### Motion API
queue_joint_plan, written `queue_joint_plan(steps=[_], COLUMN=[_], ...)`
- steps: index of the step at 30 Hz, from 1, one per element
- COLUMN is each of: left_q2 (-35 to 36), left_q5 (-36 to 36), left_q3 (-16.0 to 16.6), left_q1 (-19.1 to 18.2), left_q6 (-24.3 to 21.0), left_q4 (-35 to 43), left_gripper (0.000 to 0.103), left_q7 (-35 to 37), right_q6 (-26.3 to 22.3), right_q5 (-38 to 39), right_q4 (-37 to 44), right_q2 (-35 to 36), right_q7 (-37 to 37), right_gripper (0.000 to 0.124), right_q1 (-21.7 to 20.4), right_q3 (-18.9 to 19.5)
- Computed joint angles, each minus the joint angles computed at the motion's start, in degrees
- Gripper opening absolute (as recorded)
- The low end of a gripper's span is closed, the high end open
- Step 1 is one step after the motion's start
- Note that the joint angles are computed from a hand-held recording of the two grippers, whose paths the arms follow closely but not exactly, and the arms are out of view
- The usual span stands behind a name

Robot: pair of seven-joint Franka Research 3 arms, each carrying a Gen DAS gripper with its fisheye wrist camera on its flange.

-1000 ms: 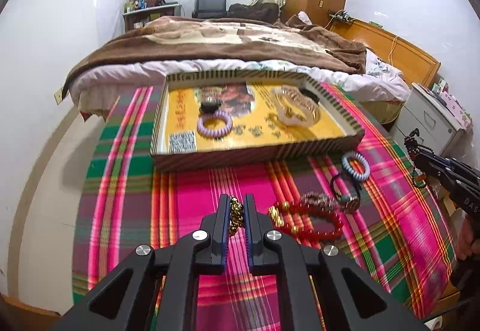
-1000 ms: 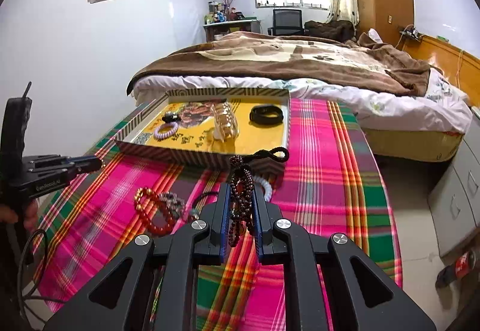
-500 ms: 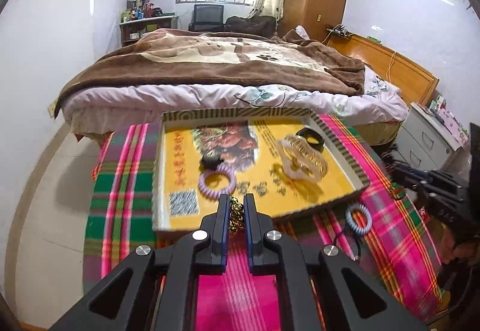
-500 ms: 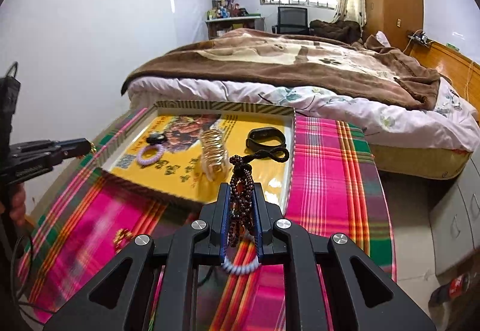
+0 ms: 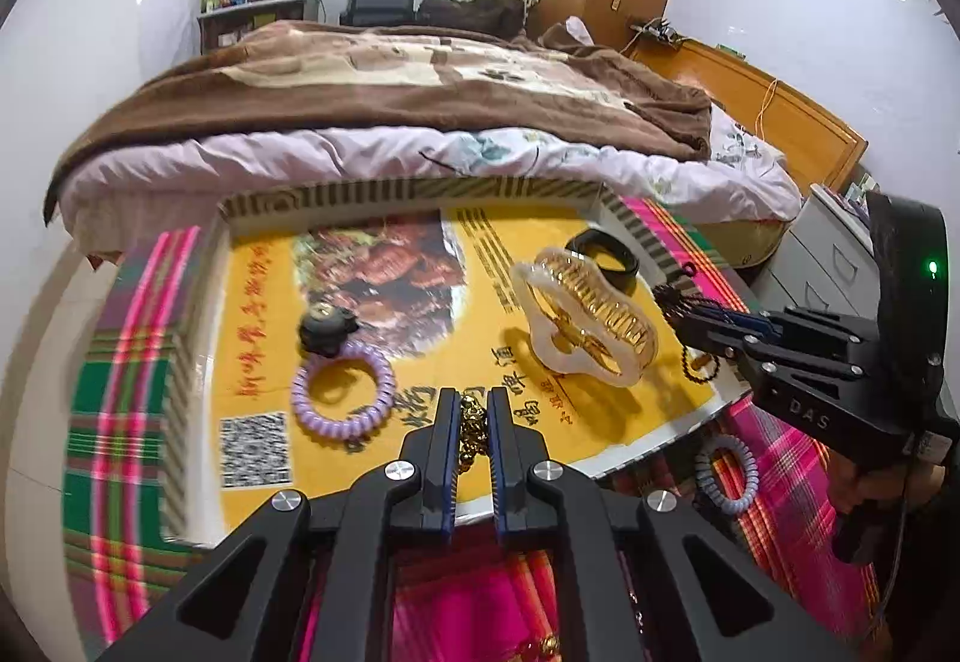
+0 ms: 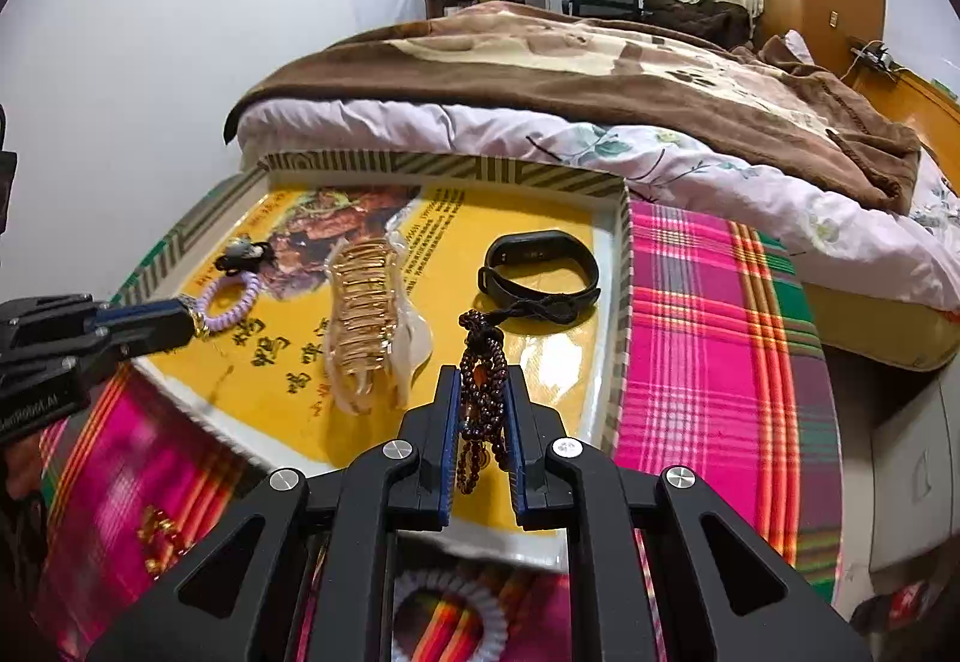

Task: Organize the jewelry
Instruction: 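Carry the bead strand and gold chain over the yellow box with both tools, then lower both items into the box and open both tools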

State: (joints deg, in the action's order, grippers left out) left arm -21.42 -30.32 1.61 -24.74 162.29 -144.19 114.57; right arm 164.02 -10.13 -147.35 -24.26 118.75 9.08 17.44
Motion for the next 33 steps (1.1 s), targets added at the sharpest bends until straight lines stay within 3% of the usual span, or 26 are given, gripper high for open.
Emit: queue_joint_plan(steps=[14, 24, 26, 28, 30, 33], left_q2=[4.89, 5.07, 5.03, 4.9, 4.33, 3.02], left_q5=[2.08, 2.39, 2.71, 2.76, 2.65, 2.44], left_q3=[-3.53, -4.23, -4.33, -4.32, -4.16, -3.82], left_q1=[3.43, 4.36, 4.6, 4.76, 4.58, 4.11], left_q6=[-2.17, -2.61, -2.76, -2.82, -2.57, -2.69], left_q4=[2.03, 2.0, 2.0, 1.9, 1.53, 0.79], left_gripper=[0.009, 0.01, 0.013, 0.029, 0.038, 0.039], left_q7=[-1.94, -3.15, -3.73, -4.26, -4.23, -3.96], right_q6=[-2.49, -3.02, -3.05, -3.01, -2.86, -2.65], right_q5=[-3.38, -4.41, -4.55, -4.48, -4.52, -4.16], right_q4=[2.59, 2.77, 2.77, 2.57, 2.16, 1.72], right_q2=[4.31, 4.71, 4.69, 4.41, 3.87, 3.17], right_q7=[0.91, 1.48, 1.62, 1.77, 1.95, 1.9], right_gripper=[0.014, 0.017, 0.019, 0.02, 0.023, 0.027], right_q1=[0.1, 0.89, 0.92, 1.04, 1.02, 1.12], right_q3=[-0.96, -1.96, -2.01, -2.12, -2.05, -1.98])
